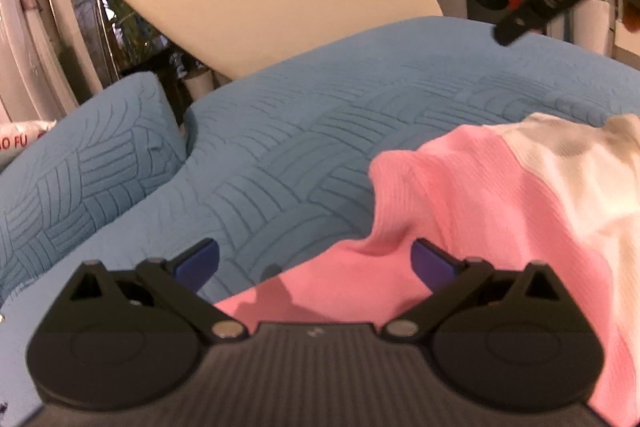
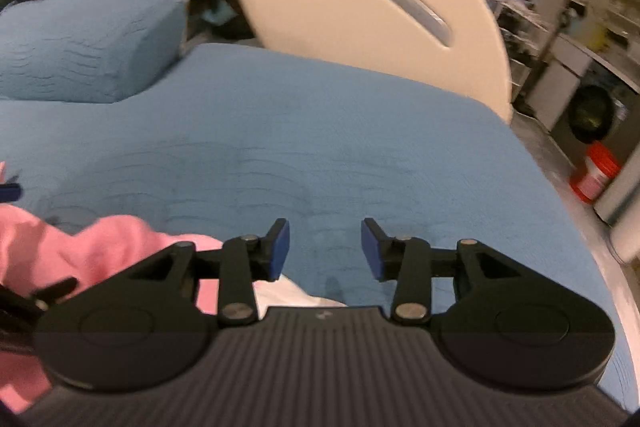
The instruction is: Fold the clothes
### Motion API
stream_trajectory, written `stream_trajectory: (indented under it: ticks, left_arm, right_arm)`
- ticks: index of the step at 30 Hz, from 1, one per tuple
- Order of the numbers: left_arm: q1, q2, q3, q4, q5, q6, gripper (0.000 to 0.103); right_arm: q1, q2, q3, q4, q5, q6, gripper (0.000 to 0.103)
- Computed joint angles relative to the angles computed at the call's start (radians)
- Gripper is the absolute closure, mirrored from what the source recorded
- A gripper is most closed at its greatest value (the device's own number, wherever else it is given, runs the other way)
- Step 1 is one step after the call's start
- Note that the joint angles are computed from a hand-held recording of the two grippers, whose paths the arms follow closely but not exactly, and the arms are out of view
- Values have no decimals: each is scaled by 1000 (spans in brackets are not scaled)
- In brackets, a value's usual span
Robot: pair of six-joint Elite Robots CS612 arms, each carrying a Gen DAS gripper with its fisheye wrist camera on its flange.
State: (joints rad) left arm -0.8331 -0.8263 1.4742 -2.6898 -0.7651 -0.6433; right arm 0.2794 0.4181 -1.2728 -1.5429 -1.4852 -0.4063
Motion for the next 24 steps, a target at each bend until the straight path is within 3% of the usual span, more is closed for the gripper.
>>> stream_trajectory:
  ticks: [3, 7, 13, 16, 17, 20, 22, 24]
  left_arm:
    - [7, -1, -5, 43, -46, -7, 0]
    - [0, 4, -6, 42, -27, 36, 0]
    - [1, 4, -3, 36, -29, 47, 0]
    - [-1, 8, -3, 26, -15, 75, 0]
    - [-1, 9, -3, 24, -13, 79, 0]
    - [0, 8, -1, 21, -18, 76, 0]
    - [0, 8, 0, 19, -17, 77, 0]
    - [-2, 9, -1, 19, -11, 83, 0]
  right_arm:
    - [-15, -14, -2, 43, 76, 59, 60]
    - [-15, -29, 8, 94, 92, 140, 60]
    - [7, -55, 64, 235, 153, 6, 60]
    - [26, -65, 98, 261, 164, 29, 60]
    - [28, -83, 129, 297, 189, 87, 60]
    - [48, -150, 242, 432, 137, 222, 59]
    - [72, -169, 271, 473, 39, 172, 59]
    - [79, -182, 285, 478, 8, 162, 59]
